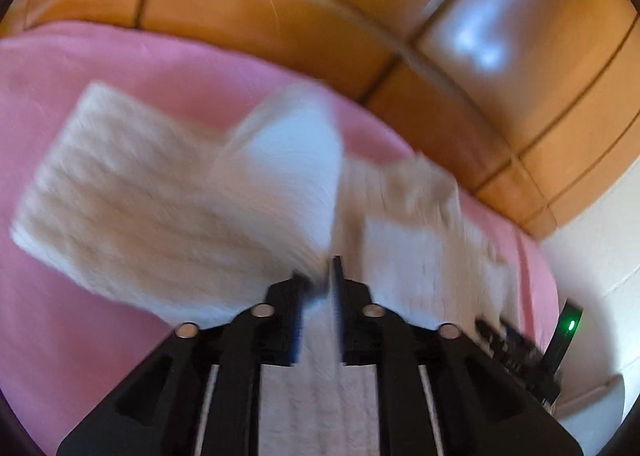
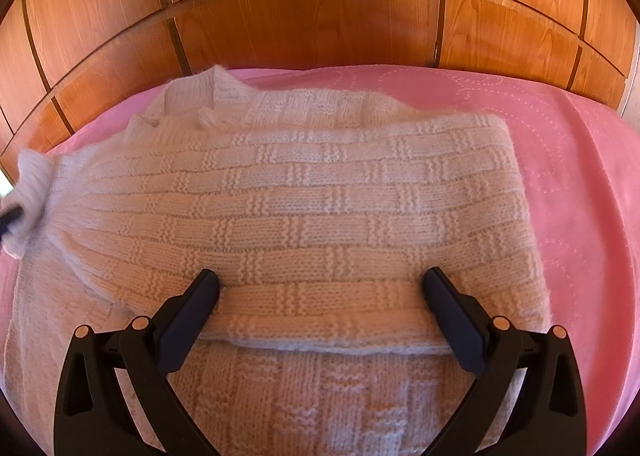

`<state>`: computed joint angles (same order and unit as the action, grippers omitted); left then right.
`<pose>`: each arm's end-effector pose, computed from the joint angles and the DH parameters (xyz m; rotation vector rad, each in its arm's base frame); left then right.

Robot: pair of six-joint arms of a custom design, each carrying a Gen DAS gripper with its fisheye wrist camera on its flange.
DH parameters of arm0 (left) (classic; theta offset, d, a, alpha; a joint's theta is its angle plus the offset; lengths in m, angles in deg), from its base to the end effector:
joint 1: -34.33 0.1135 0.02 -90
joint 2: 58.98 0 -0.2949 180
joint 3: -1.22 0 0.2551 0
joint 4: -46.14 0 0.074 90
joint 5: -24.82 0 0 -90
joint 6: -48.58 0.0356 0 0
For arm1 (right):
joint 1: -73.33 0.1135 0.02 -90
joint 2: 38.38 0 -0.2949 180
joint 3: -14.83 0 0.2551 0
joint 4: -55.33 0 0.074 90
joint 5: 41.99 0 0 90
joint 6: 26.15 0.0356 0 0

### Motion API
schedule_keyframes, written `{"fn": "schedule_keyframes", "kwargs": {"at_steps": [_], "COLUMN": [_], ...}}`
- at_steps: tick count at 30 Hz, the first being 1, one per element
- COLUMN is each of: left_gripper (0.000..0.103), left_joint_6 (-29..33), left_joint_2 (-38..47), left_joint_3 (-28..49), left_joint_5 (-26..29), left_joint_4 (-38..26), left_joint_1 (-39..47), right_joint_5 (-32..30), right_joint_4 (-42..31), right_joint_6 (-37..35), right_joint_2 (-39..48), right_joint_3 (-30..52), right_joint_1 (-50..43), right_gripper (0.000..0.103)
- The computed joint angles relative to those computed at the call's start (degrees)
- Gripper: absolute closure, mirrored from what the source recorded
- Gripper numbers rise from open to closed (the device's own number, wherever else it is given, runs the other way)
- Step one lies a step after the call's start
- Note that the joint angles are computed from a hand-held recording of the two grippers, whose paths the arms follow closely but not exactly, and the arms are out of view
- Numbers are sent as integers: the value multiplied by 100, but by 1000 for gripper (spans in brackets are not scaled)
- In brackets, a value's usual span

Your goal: Fold small clothes

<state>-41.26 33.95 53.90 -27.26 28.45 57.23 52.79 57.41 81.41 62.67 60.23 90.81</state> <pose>0.2701 0.0903 0.1567 -0.2400 2.3907 -0.6676 0.2732 0.0829 0.1042 0.0362 2.5071 0.1486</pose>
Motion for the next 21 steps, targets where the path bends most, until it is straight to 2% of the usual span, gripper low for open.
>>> {"fn": "schedule_keyframes", "kwargs": {"at_steps": [1,2,3,8,9,10,11,15,17,18,21], "left_gripper": [72,60,54,53,53,53,53,53,50,47,46], "left_joint_6": [13,16,59,740,818,874,958,1172,1153,1194,1250], "left_joint_2": [-83,-187,-450,-1165,-1258,-1296,-1392,-1552,-1555,-1463,-1301], "left_joint_3": [-144,-287,-558,-1369,-1564,-1690,-1849,-2433,-2467,-2455,-2557], "left_joint_5": [24,17,-54,-189,-268,-373,-412,-519,-573,-493,-323], "left_joint_4": [55,140,247,219,293,396,458,1108,1169,1208,1480], "left_joint_1": [-33,-44,-12,444,462,491,554,642,609,640,726], "right_joint_5": [-15,-38,-53,-28,43,105,-17,-1060,-1352,-1449,-1770], "right_joint_4": [16,28,48,-130,-232,-305,-333,-453,-528,-614,-893], "right_joint_6": [3,-5,-7,-21,0,21,22,331,467,579,999], "right_joint_2": [-12,-17,-27,-153,-259,-433,-614,-975,-760,-513,276], "right_joint_3": [-17,-25,-46,-26,-14,-24,-38,279,629,927,1772], "right_joint_1": [-13,-32,-44,-47,2,86,155,760,1100,1318,1624], "right_gripper": [2,2,2,2,4,14,24,32,41,43,49]}}
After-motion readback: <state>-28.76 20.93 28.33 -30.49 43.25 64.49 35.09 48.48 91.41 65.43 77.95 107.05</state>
